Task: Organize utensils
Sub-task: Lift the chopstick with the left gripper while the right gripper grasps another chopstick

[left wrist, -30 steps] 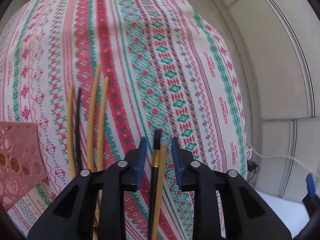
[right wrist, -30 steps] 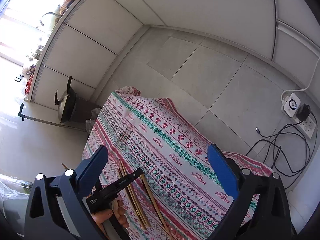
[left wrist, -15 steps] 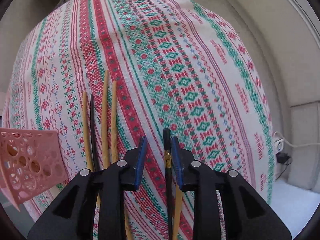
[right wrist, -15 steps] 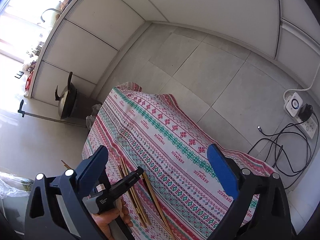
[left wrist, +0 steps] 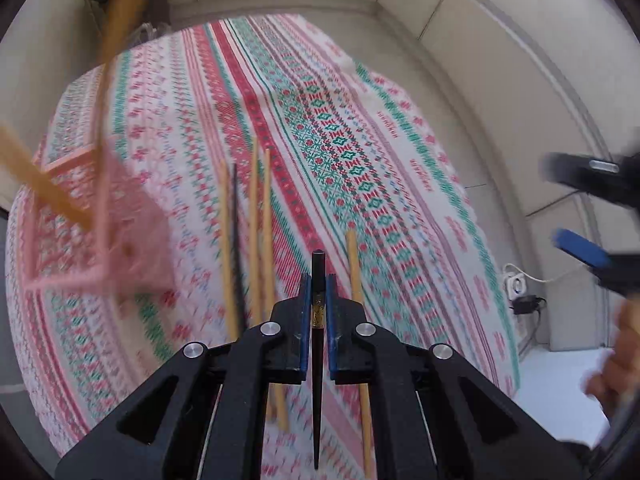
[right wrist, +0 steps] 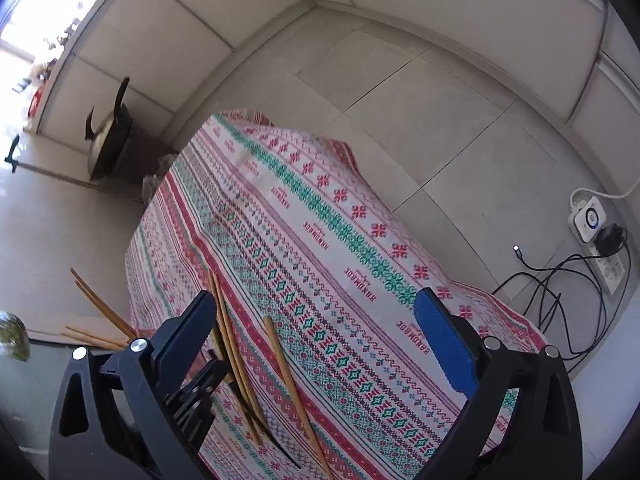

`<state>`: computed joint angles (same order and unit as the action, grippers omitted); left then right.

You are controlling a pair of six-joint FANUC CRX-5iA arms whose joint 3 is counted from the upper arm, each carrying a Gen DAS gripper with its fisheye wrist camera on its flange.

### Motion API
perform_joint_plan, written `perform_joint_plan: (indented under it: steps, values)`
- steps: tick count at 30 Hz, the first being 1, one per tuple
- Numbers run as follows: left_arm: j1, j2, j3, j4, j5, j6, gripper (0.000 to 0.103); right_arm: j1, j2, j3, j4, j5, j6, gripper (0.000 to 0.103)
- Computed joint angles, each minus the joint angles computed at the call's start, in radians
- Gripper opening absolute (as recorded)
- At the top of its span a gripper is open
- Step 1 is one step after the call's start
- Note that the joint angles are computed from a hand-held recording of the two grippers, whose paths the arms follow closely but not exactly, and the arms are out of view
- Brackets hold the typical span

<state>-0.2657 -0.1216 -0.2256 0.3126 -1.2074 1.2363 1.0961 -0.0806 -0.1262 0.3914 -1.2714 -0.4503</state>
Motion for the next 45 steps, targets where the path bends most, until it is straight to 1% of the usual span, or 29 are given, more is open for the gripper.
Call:
perform_joint_plan:
  steps: [2,4,5,7,8,9,10,11,12,13,14,15,16,17,19,21,24,28,32,35,38,42,45]
  values:
    - [0.072,-0.071,-0.046,0.052,-0.026,-0.083,0.006,-0.024,0.094,0.081,-0.051,-0.016,0.112,0.096]
    - [0.133,-0.126,-0.065,0.089,-0.056,-0.148,0.006,-0.043,0.192,0.165,-0.099,-0.034,0.230,0.096]
    - [0.158,-0.141,-0.067,0.110,-0.065,-0.173,0.006,-0.048,0.243,0.209,-0.113,-0.053,0.274,0.096]
    - [0.244,-0.208,-0.096,0.178,-0.096,-0.258,0.006,-0.053,0.324,0.282,-0.135,-0.097,0.351,0.096]
    - [0.282,-0.218,-0.099,0.202,-0.103,-0.301,0.006,-0.057,0.364,0.318,-0.147,-0.127,0.392,0.094]
    - [0.310,-0.238,-0.106,0.222,-0.106,-0.329,0.006,-0.063,0.394,0.346,-0.163,-0.154,0.425,0.089]
    - [0.340,-0.256,-0.113,0.247,-0.109,-0.355,0.006,-0.075,0.429,0.381,-0.209,-0.179,0.469,0.083]
    - [0.361,-0.265,-0.118,0.269,-0.117,-0.370,0.006,-0.071,0.451,0.385,-0.216,-0.182,0.475,0.068]
    - [0.386,-0.271,-0.121,0.291,-0.127,-0.387,0.006,-0.054,0.469,0.401,-0.171,-0.208,0.483,0.062]
    - [0.408,-0.275,-0.120,0.308,-0.135,-0.401,0.006,-0.044,0.479,0.405,-0.150,-0.205,0.496,0.053]
    - [0.423,-0.278,-0.119,0.321,-0.138,-0.406,0.006,-0.039,0.476,0.400,-0.144,-0.188,0.500,0.039]
    - [0.437,-0.280,-0.118,0.335,-0.142,-0.407,0.006,-0.034,0.478,0.402,-0.141,-0.182,0.507,0.015]
    - [0.449,-0.278,-0.118,0.352,-0.139,-0.404,0.006,-0.031,0.478,0.402,-0.142,-0.180,0.507,0.008]
    - [0.457,-0.277,-0.119,0.366,-0.135,-0.401,0.006,-0.029,0.470,0.391,-0.142,-0.172,0.492,0.008]
    - [0.461,-0.267,-0.115,0.385,-0.121,-0.392,0.006,-0.021,0.415,0.322,-0.131,-0.108,0.416,0.008]
    - [0.481,-0.266,-0.116,0.406,-0.118,-0.393,0.006,0.002,0.356,0.265,-0.077,-0.077,0.351,0.008]
    - [0.510,-0.275,-0.124,0.440,-0.112,-0.402,0.006,0.049,0.276,0.211,0.041,-0.074,0.274,0.008]
    - [0.541,-0.292,-0.121,0.479,-0.106,-0.402,0.006,0.126,0.196,0.193,0.215,-0.115,0.202,0.008]
    - [0.555,-0.308,-0.108,0.507,-0.080,-0.391,0.006,0.185,0.168,0.218,0.373,-0.157,0.165,0.008]
    - [0.553,-0.305,-0.084,0.518,-0.052,-0.371,0.006,0.203,0.160,0.237,0.465,-0.157,0.138,0.008]
    - [0.549,-0.296,-0.059,0.526,-0.012,-0.358,0.006,0.196,0.152,0.254,0.541,-0.129,0.134,0.008]
    - [0.527,-0.260,0.001,0.507,0.042,-0.321,0.006,0.176,0.155,0.286,0.597,-0.078,0.122,0.008]
    - [0.512,-0.234,0.031,0.496,0.066,-0.306,0.006,0.151,0.164,0.311,0.613,-0.024,0.127,0.008]
